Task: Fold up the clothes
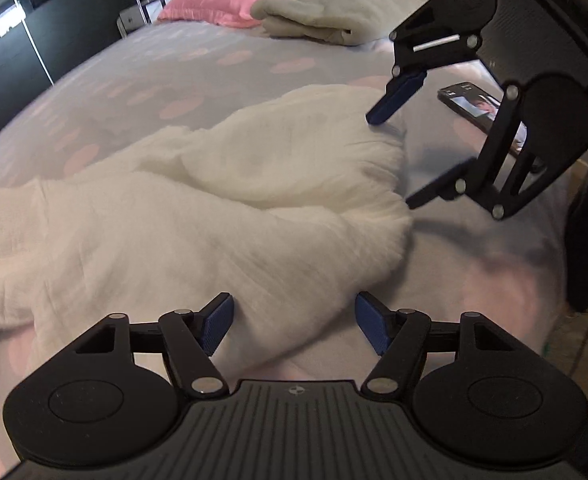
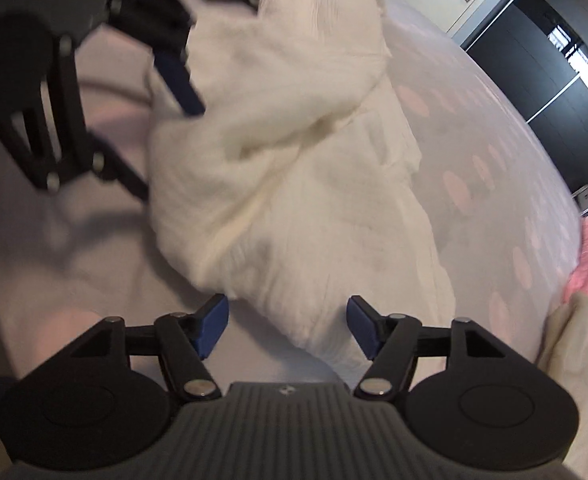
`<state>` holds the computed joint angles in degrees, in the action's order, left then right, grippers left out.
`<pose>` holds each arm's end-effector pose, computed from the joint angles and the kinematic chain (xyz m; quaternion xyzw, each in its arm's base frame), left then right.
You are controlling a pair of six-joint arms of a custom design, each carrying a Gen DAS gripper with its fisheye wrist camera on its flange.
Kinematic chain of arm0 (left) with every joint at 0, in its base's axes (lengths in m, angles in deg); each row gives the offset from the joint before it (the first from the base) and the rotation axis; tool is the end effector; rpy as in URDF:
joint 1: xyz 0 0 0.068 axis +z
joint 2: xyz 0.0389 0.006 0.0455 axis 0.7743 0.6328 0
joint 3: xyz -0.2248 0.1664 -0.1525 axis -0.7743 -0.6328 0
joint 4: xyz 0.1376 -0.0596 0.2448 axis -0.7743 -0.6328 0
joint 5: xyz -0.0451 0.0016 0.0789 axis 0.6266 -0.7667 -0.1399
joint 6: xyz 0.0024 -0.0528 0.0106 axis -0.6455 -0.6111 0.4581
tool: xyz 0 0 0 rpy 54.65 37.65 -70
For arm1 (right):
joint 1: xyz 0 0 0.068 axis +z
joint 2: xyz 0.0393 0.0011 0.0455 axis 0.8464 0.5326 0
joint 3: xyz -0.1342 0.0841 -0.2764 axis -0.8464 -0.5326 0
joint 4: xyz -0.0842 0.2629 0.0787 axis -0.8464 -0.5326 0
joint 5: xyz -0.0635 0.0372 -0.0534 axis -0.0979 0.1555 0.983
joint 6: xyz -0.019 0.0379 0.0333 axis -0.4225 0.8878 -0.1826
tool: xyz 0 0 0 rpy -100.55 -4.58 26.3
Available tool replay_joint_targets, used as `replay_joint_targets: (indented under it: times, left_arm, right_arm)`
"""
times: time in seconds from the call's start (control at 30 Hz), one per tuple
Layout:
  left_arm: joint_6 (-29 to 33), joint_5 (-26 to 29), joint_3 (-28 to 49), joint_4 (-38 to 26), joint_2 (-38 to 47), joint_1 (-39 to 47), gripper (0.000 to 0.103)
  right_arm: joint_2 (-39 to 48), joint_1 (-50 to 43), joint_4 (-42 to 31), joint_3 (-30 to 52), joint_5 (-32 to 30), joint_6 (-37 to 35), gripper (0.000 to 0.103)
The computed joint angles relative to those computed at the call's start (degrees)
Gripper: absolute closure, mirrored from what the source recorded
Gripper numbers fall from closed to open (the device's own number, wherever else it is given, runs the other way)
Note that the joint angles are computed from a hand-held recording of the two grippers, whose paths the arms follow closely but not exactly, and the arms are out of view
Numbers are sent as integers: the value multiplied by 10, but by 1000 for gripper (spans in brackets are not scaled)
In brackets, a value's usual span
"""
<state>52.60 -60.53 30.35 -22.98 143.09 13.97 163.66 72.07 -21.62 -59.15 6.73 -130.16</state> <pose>0.3070 -0.2309 0.0924 0.4435 0.8404 -0.0657 0.3044 0.2777 0.0703 0.0910 -0.4594 0.8322 -0.0795 0.3000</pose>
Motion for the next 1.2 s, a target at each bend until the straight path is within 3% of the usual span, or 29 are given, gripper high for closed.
replay_joint_targets:
  times: [0.07, 0.13, 0.2, 0.27, 0.5, 0.7, 1.0, 1.1, 1.2]
  left_arm:
    - [-4, -11, 8, 18, 17, 1, 64]
    - [-32, 8, 29, -4, 25, 15, 77]
    - [-68, 37, 43, -29, 20, 31, 93]
    - [-100, 67, 53, -53, 10, 44, 100]
    - [-145, 157, 96, -152, -39, 43, 102]
    - [-204, 229, 181, -205, -39, 6, 102]
    - [-297, 323, 334, -189, 37, -76, 103]
    - [-307, 302, 369, -193, 64, -99, 103]
    - [-297, 271, 364, -204, 70, -96, 83]
  right_arm:
    - [26, 2, 26, 4, 27, -11, 36]
    - [38, -2, 14, 16, 38, -10, 45]
    - [42, -4, 1, 30, 58, 0, 78]
    - [41, -9, -2, 38, 86, 24, 86]
    - [-19, -67, -52, 76, 89, 81, 91]
    - [-63, -134, -41, 107, 85, 86, 92]
    - [-72, -247, 4, 140, 84, 118, 92]
    - [-50, -278, -15, 160, 72, 130, 90]
    - [-22, -282, -23, 168, 101, 122, 77]
